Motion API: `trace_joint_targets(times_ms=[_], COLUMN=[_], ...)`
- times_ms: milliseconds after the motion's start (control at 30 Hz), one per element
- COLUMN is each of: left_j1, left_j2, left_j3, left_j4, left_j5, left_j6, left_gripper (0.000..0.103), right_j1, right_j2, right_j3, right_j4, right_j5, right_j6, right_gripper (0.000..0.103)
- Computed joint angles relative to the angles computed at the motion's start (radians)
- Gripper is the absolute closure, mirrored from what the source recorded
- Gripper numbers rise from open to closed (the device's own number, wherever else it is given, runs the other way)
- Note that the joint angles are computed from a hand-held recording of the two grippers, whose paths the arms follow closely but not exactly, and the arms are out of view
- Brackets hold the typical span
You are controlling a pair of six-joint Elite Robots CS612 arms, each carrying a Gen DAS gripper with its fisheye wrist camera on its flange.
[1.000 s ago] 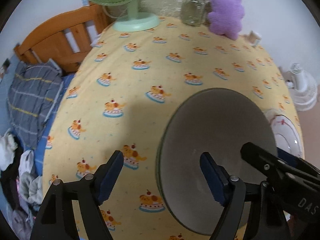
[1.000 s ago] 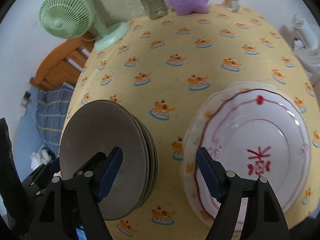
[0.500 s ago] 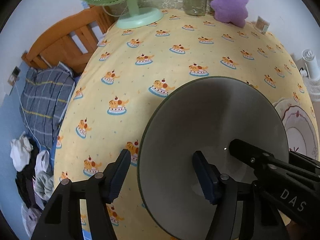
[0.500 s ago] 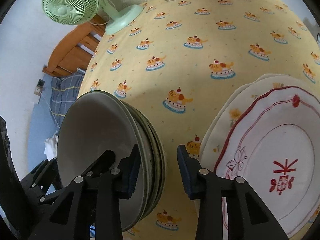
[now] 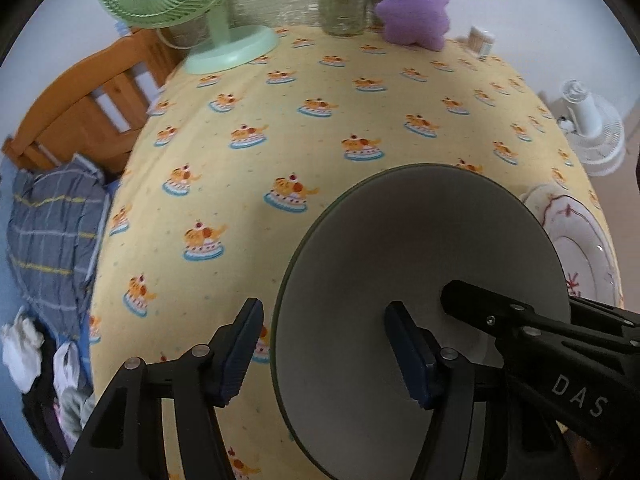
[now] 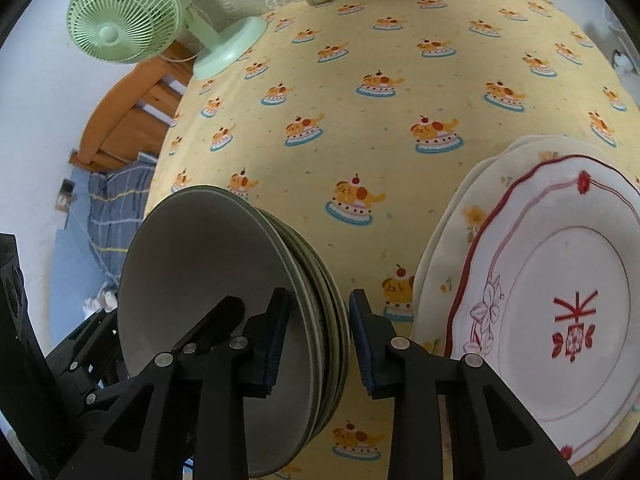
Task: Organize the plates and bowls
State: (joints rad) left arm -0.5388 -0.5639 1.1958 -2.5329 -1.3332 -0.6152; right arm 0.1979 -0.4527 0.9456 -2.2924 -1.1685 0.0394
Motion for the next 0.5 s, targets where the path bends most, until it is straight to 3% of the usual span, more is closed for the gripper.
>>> trace_joint_targets(times_ms=[233,300,333,500], left_j1=[0.031,0.038,0.038,0.043], left_j2=[0.009,0.011,0.011,0.01], left_j3=[0.03,0.028,0.028,0.026], left_j4=[-0.144,-0.154,-0.161,-0.16], left_j5=[-0.168,-0.214,-0.229,-0.263], left_j6=[0.041,0.052,0.06,0.055], left_gripper=[0.038,0.043,0.051,0.054], right_j1=[0.009,0.012,0.015,0.023], right_j2=[-0.005,-0.007,-0.008,-0.008], right_j3=[0.011,0.015,0.015,0.007], right_j4=[-0.022,-0.031,-0.032,-0.02], right_j5=[-0.052,-0.064,-0.078,-0.113], right_j6=[0.07,0.08,0.082,0.093], right_gripper=[0.065,0.065,0.064,0.063])
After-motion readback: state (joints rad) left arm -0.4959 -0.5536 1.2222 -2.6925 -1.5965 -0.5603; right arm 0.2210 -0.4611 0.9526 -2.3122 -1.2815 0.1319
